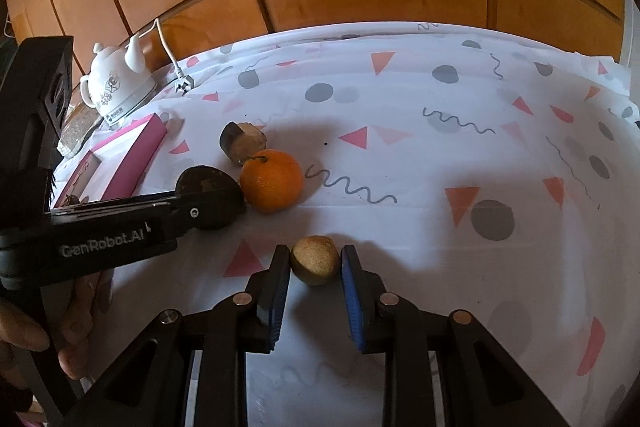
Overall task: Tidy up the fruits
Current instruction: 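Grasp the small brown round fruit with the right tool while the left tool holds the dark fruit, then carry the dark fruit and brown fruit over the pink tray with both tools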
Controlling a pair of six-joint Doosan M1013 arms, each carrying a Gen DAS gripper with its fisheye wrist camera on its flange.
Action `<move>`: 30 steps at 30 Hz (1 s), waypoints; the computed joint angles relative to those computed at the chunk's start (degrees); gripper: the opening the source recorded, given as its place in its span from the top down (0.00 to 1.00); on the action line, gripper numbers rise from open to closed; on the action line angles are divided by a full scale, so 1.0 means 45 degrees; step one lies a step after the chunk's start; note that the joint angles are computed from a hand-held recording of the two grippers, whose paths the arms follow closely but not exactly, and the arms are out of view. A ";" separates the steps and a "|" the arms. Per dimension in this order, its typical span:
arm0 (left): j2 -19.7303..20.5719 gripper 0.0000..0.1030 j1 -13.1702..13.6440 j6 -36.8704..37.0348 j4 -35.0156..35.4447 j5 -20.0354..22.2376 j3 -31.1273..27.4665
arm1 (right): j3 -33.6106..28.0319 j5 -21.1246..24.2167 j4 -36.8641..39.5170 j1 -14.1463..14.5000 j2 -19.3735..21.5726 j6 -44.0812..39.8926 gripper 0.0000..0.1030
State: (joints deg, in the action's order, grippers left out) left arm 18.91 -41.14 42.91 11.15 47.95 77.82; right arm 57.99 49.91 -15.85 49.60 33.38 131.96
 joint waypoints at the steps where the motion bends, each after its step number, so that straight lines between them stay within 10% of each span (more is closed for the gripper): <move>1: -0.0017 0.67 -0.0029 -0.0021 0.0098 0.0012 0.0025 | 0.0025 -0.0024 -0.0023 0.0005 -0.0011 0.0025 0.75; 30: -0.0814 0.68 -0.1724 -0.2347 0.4129 0.0359 0.1333 | 0.0957 0.0025 -0.1343 0.0527 -0.0568 0.1204 0.75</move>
